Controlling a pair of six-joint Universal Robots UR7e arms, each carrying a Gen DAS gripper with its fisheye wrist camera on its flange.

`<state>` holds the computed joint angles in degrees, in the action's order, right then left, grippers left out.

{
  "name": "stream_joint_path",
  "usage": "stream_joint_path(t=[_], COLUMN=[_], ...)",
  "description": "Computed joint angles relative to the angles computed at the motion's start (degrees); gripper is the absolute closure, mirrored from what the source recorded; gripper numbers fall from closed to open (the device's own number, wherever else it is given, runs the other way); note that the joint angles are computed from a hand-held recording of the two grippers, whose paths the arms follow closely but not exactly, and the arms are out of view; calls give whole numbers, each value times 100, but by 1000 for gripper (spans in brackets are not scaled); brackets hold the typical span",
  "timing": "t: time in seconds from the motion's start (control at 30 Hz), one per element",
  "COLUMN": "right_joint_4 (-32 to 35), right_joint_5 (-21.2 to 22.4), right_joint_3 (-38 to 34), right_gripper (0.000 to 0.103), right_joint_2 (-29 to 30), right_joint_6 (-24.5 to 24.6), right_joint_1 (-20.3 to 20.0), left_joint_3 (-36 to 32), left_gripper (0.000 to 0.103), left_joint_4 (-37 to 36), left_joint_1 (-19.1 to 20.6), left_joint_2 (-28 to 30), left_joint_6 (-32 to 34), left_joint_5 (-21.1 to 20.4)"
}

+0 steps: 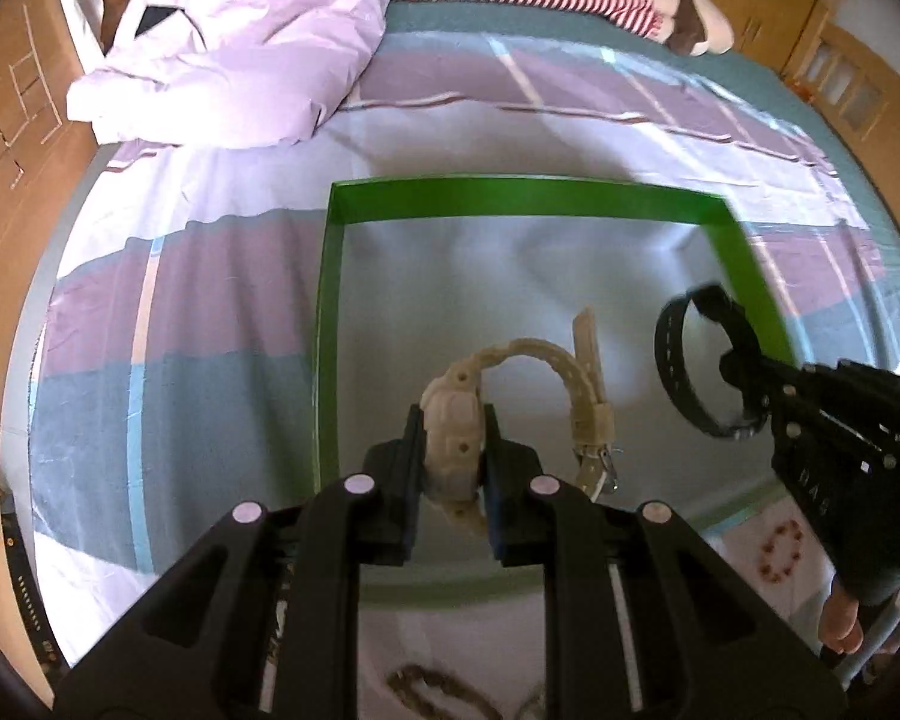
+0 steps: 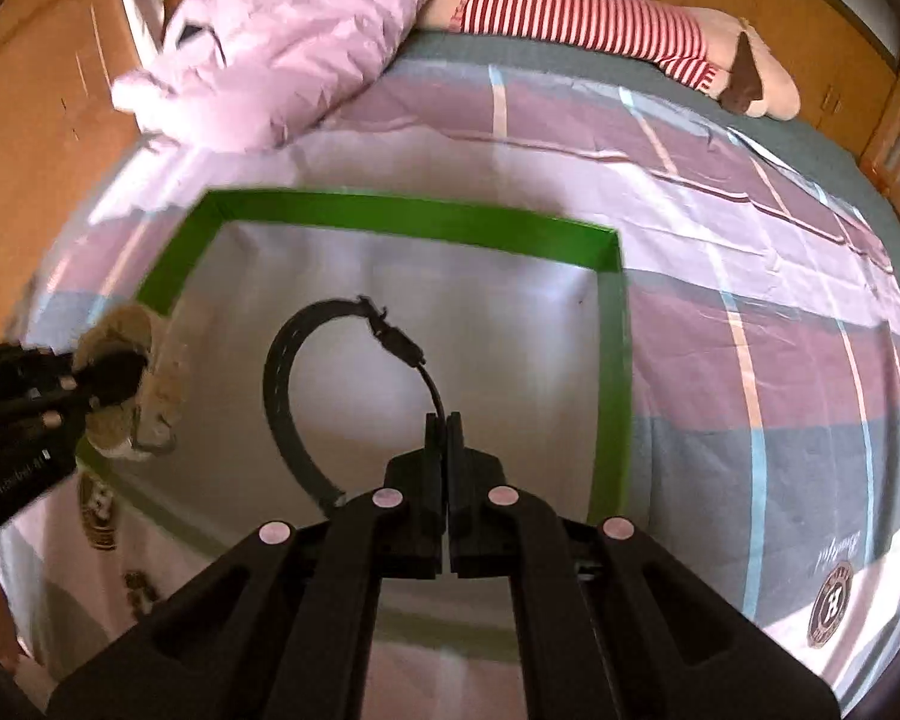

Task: Organize jewelry
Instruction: 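Carry both watches into the green box and open both tools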

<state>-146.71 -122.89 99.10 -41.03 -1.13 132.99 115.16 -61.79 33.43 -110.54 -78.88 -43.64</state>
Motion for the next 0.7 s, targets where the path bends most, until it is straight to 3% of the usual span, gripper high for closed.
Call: stream_joint_path(t=[0.33, 0.4, 0.43, 0.5, 0.53, 0.57, 0.6, 0.7], right_joint_4=[615, 576, 609, 535, 508, 503, 461, -130], right_joint_5=[-147, -104, -113, -35, 39, 83, 134, 278], right_joint_3=[-113, -102, -113, -64, -33, -5, 28, 301], right_gripper=[102, 102, 100, 86, 72, 56, 50, 32], right_joint_2=[390, 379, 380, 356, 342, 328, 303, 110], right_joint_6=[255, 210, 214, 212, 179, 155, 129, -42], right_joint_1=[-335, -346, -343, -360, -351, -327, -302, -168], left_joint_3=[105, 162, 210, 283, 287, 264, 249, 77], left_gripper=[85, 83, 77, 70, 57, 23, 12, 12], left_joint_4=[-1060, -1179, -1307, -1509, -1512, -1373, -1084, -586], left_joint_1=[1008, 1057, 1057, 997, 949, 862, 653, 252], left_joint_2=[409, 445, 411, 327, 308, 303, 246, 169], left_joint_6=[1065, 1231, 1317, 1460, 1466, 1353, 1065, 749], left_joint_5=[-39, -62, -78, -114, -109, -42, 182, 266])
